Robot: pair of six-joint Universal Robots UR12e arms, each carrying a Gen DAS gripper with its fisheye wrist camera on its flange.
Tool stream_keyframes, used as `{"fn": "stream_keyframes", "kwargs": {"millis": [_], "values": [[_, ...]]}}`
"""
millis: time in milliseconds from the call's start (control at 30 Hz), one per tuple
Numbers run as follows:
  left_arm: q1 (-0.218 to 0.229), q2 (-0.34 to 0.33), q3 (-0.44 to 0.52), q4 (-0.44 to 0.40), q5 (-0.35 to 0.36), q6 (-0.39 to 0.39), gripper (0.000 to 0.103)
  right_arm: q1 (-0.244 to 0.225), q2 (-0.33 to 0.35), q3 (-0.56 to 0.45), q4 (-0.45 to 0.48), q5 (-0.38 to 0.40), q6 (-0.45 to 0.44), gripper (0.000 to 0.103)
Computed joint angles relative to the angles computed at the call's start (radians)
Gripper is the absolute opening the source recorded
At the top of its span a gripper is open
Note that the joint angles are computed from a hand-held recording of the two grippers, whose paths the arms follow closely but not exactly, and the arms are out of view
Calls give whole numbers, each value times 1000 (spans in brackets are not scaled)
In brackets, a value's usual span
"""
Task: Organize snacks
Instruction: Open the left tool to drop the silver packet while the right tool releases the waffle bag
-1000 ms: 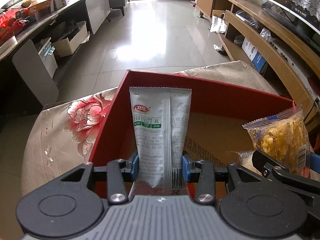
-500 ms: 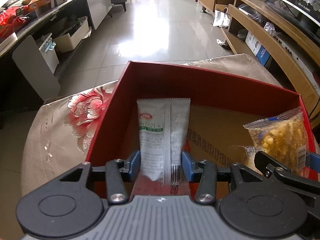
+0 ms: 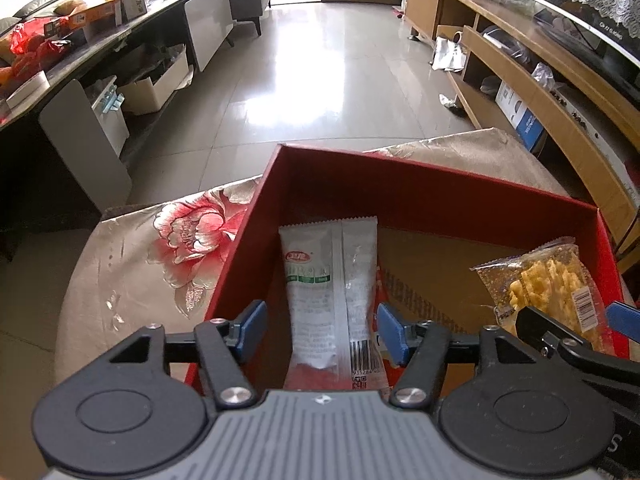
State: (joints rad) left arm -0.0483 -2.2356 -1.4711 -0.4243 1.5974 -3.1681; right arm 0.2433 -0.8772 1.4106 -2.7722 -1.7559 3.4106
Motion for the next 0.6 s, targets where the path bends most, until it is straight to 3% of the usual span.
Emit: {"fn": "stream_keyframes", "kwargs": {"millis": [167,600], "values": [[1,9,-15,33,-4,14,70,0,-4,8,-24,-3,1,88],[3,33,-47,76,-20,31,71,0,-21,38,-73,-28,5,89]]}}
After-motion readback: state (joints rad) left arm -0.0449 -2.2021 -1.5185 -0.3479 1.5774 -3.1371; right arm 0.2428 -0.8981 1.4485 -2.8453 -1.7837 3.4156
